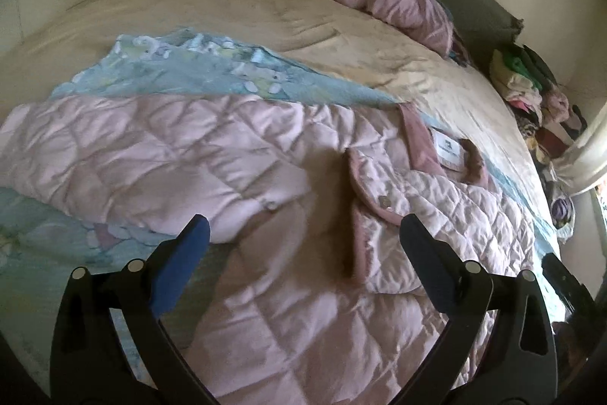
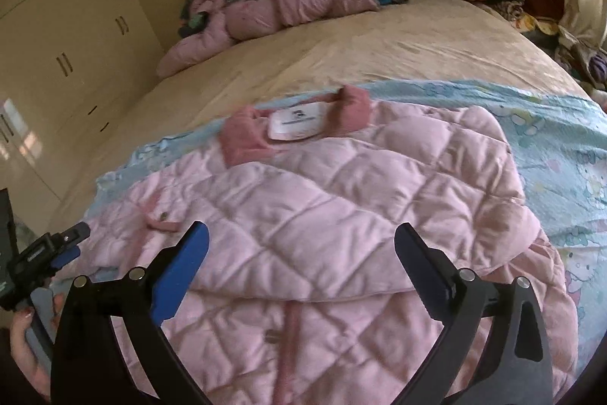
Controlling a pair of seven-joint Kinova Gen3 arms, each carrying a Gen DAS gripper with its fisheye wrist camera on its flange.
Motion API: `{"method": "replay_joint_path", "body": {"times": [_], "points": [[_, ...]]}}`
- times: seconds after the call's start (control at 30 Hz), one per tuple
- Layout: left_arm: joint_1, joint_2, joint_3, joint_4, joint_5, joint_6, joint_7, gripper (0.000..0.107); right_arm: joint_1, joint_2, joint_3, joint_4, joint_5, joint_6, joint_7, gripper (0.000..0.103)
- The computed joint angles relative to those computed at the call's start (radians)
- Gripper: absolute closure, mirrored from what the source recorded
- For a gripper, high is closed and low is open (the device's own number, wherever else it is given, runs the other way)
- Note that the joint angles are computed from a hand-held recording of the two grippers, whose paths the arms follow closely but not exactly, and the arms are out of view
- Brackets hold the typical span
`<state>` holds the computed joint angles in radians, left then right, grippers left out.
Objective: Fold large clothes
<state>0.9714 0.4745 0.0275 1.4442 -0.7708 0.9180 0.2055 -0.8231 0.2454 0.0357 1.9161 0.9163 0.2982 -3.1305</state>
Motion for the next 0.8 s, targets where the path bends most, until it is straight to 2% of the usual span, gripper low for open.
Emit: {"method": "replay_joint_path", "body": {"times": [0.13, 0.53, 0.8], "points": [[0.006, -0.005, 0.001, -0.013, 0.009, 0.089, -0.005, 0.014, 0.013, 0.003, -0.041, -0.036, -0.068, 0.002, 0.076, 0.005], [-0.035, -0.066, 0.024, 0.087, -0.022, 0.13, 0.095, 0.014, -0.062, 0.054, -0.061, -0.195, -0.193, 0.04, 0.246, 0.005], [-0.081, -0.12, 0.049, 0.177, -0.032, 0.165, 0.202, 0.014, -0.096, 0.123, -0.079, -0.328, -0.319, 0.067, 0.426, 0.005]]}}
